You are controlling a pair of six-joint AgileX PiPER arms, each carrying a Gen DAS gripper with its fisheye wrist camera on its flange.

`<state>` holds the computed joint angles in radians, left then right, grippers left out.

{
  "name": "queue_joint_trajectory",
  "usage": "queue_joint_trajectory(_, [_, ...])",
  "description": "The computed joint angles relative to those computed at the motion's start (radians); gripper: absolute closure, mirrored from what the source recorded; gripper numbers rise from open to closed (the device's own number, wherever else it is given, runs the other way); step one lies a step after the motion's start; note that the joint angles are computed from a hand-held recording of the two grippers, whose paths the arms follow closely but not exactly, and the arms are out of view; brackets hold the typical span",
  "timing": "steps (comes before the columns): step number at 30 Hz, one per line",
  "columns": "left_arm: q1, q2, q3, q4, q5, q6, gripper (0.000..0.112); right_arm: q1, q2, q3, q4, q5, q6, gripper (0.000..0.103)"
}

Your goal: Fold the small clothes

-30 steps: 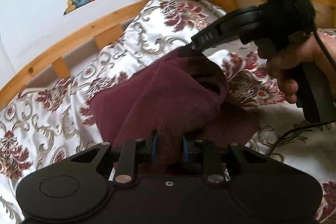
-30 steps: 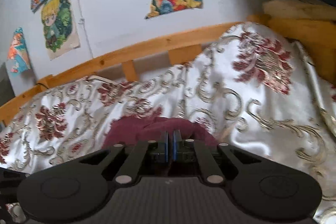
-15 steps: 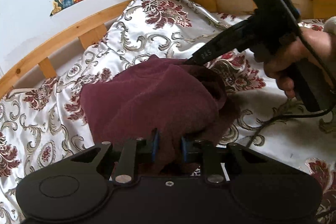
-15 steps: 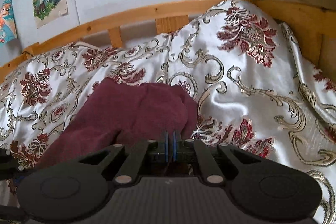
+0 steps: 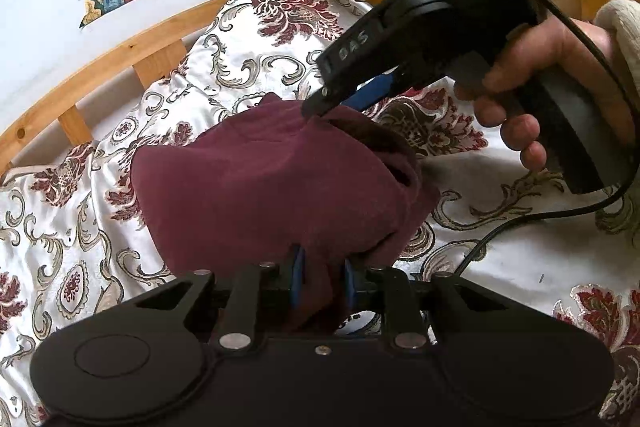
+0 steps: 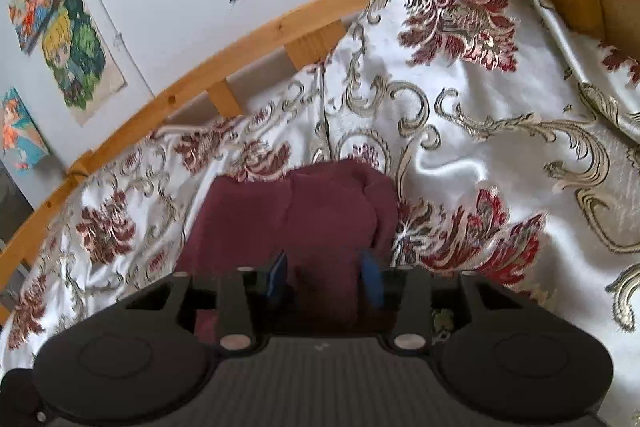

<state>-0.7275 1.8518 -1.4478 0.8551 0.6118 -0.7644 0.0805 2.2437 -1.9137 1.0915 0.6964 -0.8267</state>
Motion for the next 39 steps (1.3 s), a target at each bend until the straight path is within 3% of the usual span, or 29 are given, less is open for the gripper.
queue_joint_trajectory(1, [-0.001,0.001,0.0,0.004,0.002,-0.003,0.09,0.007,0.002,-0.004,-0.03,-0.008,0.016,0.067])
queue_joint_trajectory(2, [0.001,0.0,0.0,0.0,0.0,-0.001,0.09,0.013,0.005,-0.01,-0.056,-0.012,0.029,0.086])
queue_joint_trajectory(3, [0.005,-0.002,-0.002,-0.009,-0.002,0.004,0.09,0.021,0.001,-0.004,-0.089,-0.034,0.047,0.093])
queue_joint_trajectory(5, [0.013,-0.006,-0.003,-0.034,-0.011,0.017,0.09,0.03,-0.017,0.024,-0.129,-0.071,0.044,0.096])
queue_joint_trajectory(10, [0.019,-0.02,0.013,-0.054,-0.027,0.013,0.09,0.054,-0.075,0.097,-0.227,-0.137,0.043,0.096])
queue_joint_trajectory(18, [0.078,-0.102,0.045,-0.208,-0.097,0.01,0.08,0.055,-0.065,0.091,-0.251,-0.128,0.051,0.096])
queue_joint_trajectory(20, [0.098,-0.128,0.068,-0.246,-0.138,0.007,0.069,0.061,-0.067,0.097,-0.265,-0.14,0.051,0.096])
queue_joint_trajectory(22, [0.1,-0.146,0.089,-0.178,-0.154,-0.088,0.056,0.06,-0.061,0.089,-0.268,-0.135,0.058,0.096])
queue_joint_trajectory(24, [0.103,-0.157,0.102,-0.083,-0.154,-0.22,0.044,0.052,-0.055,0.08,-0.243,-0.119,0.052,0.096])
queue_joint_trajectory(27, [0.131,-0.155,0.088,-0.07,-0.134,-0.334,0.028,0.037,-0.047,0.071,-0.185,-0.099,0.021,0.094])
queue_joint_trajectory(30, [0.163,-0.115,0.026,-0.139,-0.056,-0.348,0.025,0.024,-0.031,0.058,-0.103,-0.086,-0.023,0.087])
queue_joint_trajectory(31, [0.173,-0.105,0.014,-0.161,-0.039,-0.347,0.025,0.02,-0.022,0.048,-0.077,-0.082,-0.029,0.077])
queue_joint_trajectory(32, [0.184,-0.089,-0.007,-0.196,-0.013,-0.334,0.025,0.017,-0.012,0.037,-0.059,-0.084,-0.027,0.061])
queue_joint_trajectory(34, [0.21,-0.062,-0.04,-0.292,0.024,-0.277,0.025,0.017,0.011,0.015,-0.007,-0.1,-0.03,0.054])
queue_joint_trajectory(36, [0.241,-0.056,-0.032,-0.396,0.005,-0.225,0.025,0.019,0.052,-0.042,0.01,-0.098,-0.011,0.055])
queue_joint_trajectory(37, [0.252,-0.057,-0.023,-0.427,-0.014,-0.213,0.025,0.022,0.077,-0.08,0.014,-0.098,0.001,0.062])
queue_joint_trajectory(38, [0.262,-0.056,-0.017,-0.466,-0.029,-0.183,0.025,0.025,0.106,-0.126,0.003,-0.093,0.023,0.082])
queue_joint_trajectory(39, [0.268,-0.054,-0.016,-0.493,-0.036,-0.156,0.025,0.032,0.131,-0.171,-0.03,-0.092,0.059,0.091])
